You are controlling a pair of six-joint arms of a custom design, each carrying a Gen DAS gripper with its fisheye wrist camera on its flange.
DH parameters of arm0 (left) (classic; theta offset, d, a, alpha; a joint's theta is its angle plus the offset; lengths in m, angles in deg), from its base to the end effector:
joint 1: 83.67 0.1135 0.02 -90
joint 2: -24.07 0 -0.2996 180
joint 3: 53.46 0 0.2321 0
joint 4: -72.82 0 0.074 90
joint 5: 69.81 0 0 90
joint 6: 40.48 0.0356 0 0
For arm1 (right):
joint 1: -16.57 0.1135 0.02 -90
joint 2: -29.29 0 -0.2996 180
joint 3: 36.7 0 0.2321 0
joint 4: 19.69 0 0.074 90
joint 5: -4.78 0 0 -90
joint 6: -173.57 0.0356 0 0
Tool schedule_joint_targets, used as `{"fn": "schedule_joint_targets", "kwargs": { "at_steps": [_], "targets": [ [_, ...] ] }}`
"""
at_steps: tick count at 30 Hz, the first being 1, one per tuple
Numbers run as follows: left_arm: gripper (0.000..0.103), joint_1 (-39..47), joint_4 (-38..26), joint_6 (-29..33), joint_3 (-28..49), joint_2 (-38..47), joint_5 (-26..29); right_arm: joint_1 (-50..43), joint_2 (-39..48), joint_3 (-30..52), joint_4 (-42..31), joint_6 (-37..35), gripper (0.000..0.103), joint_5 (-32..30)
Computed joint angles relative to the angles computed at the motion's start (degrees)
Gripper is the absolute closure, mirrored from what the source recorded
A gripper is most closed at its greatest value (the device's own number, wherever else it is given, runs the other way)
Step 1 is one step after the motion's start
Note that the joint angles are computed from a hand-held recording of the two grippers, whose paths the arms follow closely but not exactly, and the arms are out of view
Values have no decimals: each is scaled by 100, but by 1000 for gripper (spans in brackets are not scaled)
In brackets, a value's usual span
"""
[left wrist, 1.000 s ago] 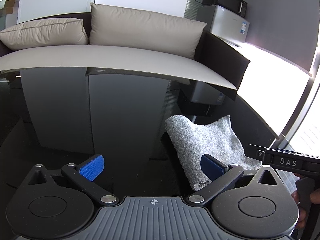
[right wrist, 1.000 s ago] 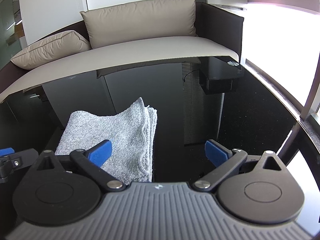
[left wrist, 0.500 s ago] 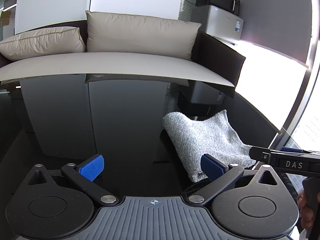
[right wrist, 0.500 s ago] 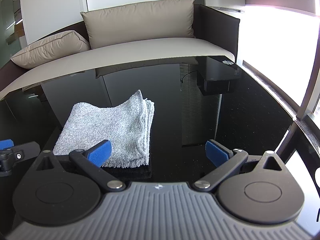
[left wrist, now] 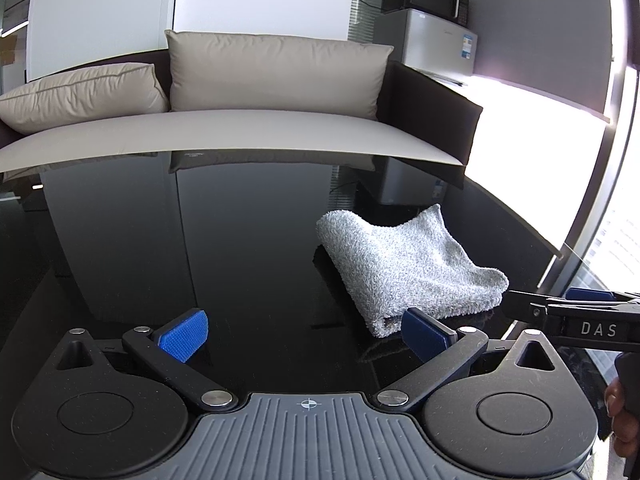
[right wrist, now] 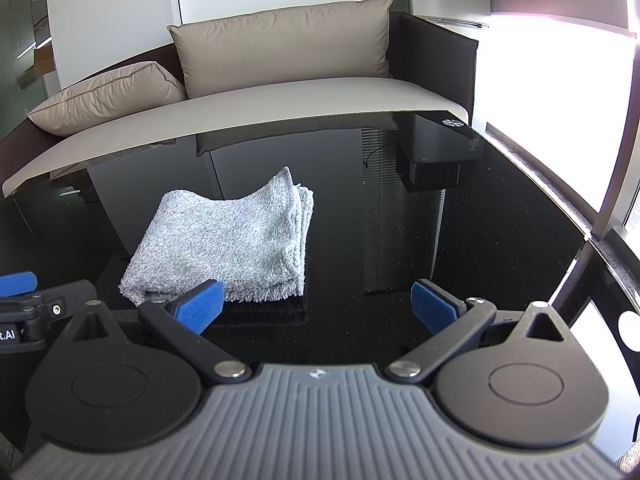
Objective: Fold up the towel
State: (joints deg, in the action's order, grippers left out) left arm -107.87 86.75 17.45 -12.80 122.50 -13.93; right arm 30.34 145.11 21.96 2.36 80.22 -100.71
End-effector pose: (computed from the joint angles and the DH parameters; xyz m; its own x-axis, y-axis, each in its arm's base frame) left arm 0.2475 -0.0893 0.1419 -0.5196 -0.2484 -0.8175 -0.3606 0.9312 -0.0537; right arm 0.3522 0.0961 0.1259 -0.5319 -0.1883 -0.8256 -0.4735 0.8745 0.1055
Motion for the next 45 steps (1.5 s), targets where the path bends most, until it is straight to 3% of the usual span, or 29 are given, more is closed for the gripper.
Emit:
{"fn": "schedule_joint_targets", "kwargs": {
  "at_steps": [26, 45],
  "targets": [
    [1, -676, -399, -492, -458, -536, -515, -245, -491, -978, 503, -207, 1, -282],
    [1, -788, -525, -600, -511, -650, -580, -304, -612, -1184, 520, -297, 1, -366]
  ]
}}
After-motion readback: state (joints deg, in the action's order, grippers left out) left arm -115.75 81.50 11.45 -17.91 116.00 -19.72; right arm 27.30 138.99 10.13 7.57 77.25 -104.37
